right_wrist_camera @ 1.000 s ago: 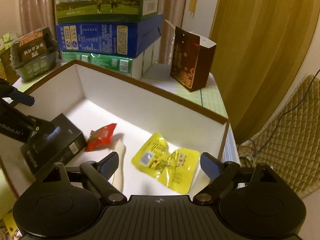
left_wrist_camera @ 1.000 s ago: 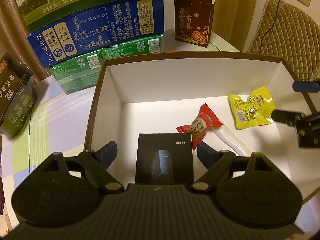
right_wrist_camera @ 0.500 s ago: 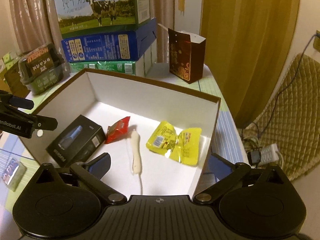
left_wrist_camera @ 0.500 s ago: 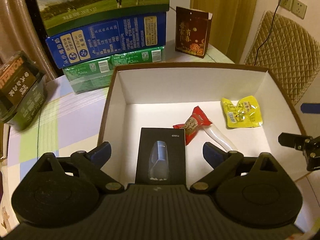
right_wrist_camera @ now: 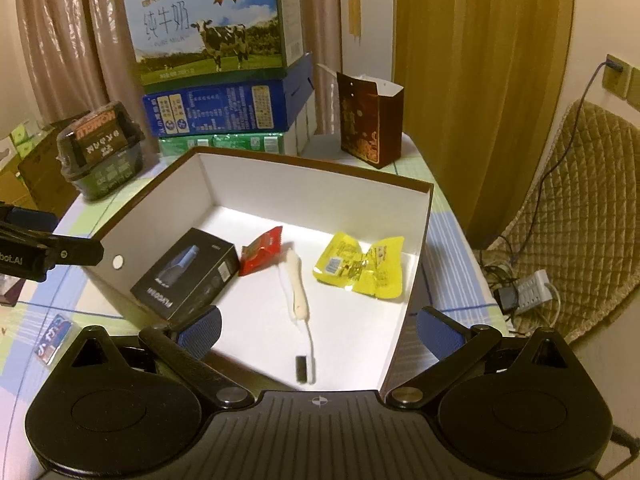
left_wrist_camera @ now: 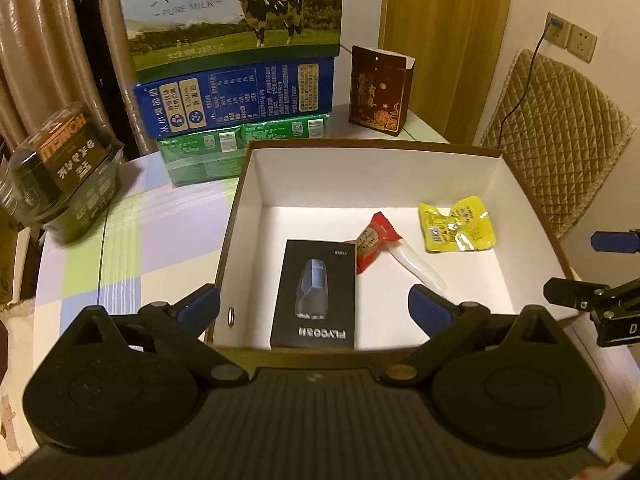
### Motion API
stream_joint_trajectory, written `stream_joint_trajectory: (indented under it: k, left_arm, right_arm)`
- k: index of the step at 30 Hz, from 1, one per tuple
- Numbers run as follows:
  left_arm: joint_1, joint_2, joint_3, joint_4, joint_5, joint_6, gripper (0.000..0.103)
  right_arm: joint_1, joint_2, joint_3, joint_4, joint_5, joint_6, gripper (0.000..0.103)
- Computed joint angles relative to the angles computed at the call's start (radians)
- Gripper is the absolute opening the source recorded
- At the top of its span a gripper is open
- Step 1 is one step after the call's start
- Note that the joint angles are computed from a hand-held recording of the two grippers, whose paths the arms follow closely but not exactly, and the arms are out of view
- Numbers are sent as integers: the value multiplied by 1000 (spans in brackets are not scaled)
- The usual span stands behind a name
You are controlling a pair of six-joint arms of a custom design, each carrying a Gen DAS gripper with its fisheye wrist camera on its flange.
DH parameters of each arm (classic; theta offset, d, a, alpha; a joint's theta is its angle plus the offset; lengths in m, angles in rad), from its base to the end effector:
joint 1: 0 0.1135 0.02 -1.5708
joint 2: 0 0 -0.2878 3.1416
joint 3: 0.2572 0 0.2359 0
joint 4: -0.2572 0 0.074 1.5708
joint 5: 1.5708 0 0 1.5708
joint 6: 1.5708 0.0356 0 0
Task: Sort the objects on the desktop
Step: 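Open both tools to release the yellow packet and black box inside, then withdraw both tools from the box toward the table items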
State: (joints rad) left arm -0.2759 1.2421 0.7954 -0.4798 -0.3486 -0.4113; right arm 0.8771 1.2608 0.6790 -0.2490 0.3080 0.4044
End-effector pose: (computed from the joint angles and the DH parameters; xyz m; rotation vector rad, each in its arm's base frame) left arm 0.2182 -0.0491 0.2555 -0.3057 2.4058 0.1292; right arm 0.1544 0.1688 0.2326 -0.4147 2.3292 0.2537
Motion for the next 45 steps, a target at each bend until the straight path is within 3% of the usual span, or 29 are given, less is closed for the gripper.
stream_joint_trajectory:
  k: [9, 22, 34, 45]
  left_arm:
    - [-151, -155, -29, -147, -100, -133, 99]
    - [-457, -287, -36, -426, -245, -434, 99]
    - [-644, -334, -44, -618, -303, -666, 99]
    - [-858, -347, -75, -787, -307, -949, 99]
  right_arm:
    - [171, -93, -3, -130, 124, 139, 101]
    - [444, -89, 14, -264, 248, 374, 101]
    - [595, -45, 41, -343, 288, 528, 101]
    - [699, 9, 36, -361, 276, 662, 101]
